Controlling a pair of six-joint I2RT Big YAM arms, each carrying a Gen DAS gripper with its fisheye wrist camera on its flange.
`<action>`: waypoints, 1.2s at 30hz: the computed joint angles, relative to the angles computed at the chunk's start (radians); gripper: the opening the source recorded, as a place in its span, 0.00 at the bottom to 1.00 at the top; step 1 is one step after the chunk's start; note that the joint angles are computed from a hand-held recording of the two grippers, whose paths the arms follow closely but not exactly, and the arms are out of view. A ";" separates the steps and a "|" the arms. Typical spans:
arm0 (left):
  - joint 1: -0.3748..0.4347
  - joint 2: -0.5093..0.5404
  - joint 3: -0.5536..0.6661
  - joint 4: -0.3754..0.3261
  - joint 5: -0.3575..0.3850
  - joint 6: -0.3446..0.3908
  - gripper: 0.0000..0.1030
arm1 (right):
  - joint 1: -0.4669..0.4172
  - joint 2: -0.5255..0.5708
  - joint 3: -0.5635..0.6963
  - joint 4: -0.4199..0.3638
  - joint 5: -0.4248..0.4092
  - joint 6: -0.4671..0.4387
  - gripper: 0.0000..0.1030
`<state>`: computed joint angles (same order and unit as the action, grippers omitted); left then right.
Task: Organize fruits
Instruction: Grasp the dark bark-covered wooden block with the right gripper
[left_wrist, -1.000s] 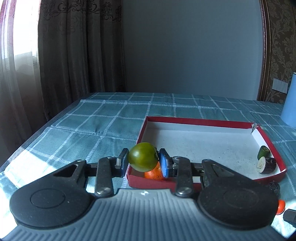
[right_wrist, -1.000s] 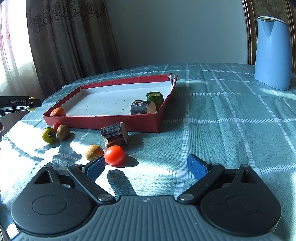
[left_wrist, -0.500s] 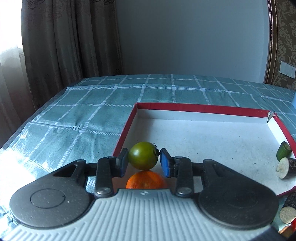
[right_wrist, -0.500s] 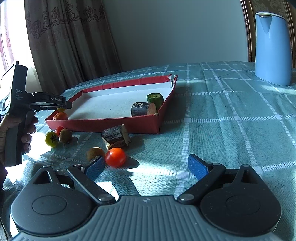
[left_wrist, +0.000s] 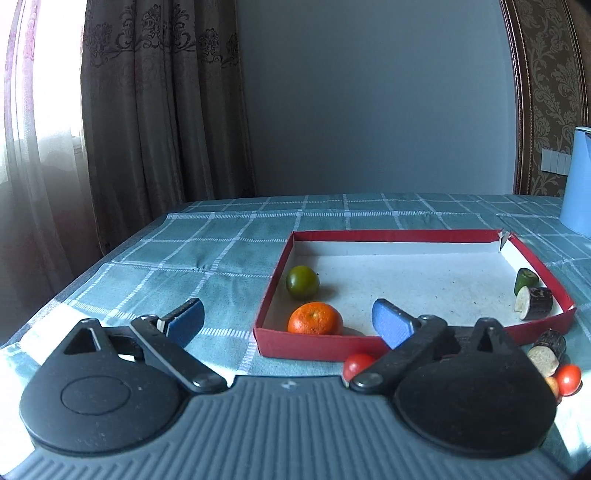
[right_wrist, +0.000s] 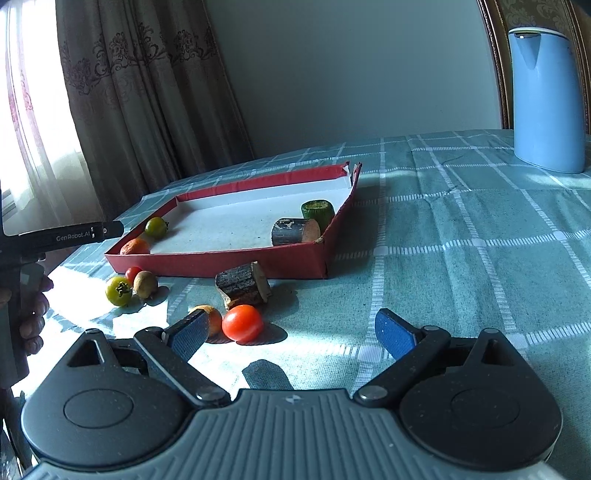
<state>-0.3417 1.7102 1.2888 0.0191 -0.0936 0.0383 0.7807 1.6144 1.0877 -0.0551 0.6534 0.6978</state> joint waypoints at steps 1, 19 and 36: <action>0.004 -0.015 -0.027 0.010 -0.009 -0.021 0.99 | 0.002 -0.001 -0.003 0.013 0.002 -0.015 0.94; 0.061 0.025 0.034 -0.222 -0.006 -0.235 1.00 | -0.033 0.140 0.240 -0.146 -0.032 -0.154 0.66; 0.064 0.029 0.043 -0.223 0.004 -0.250 1.00 | -0.046 0.172 0.279 -0.201 -0.054 -0.150 0.48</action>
<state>-0.2772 1.7393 1.3318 -0.2040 -0.0893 -0.2115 0.7351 1.7861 1.3667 -0.2559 0.5997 0.5480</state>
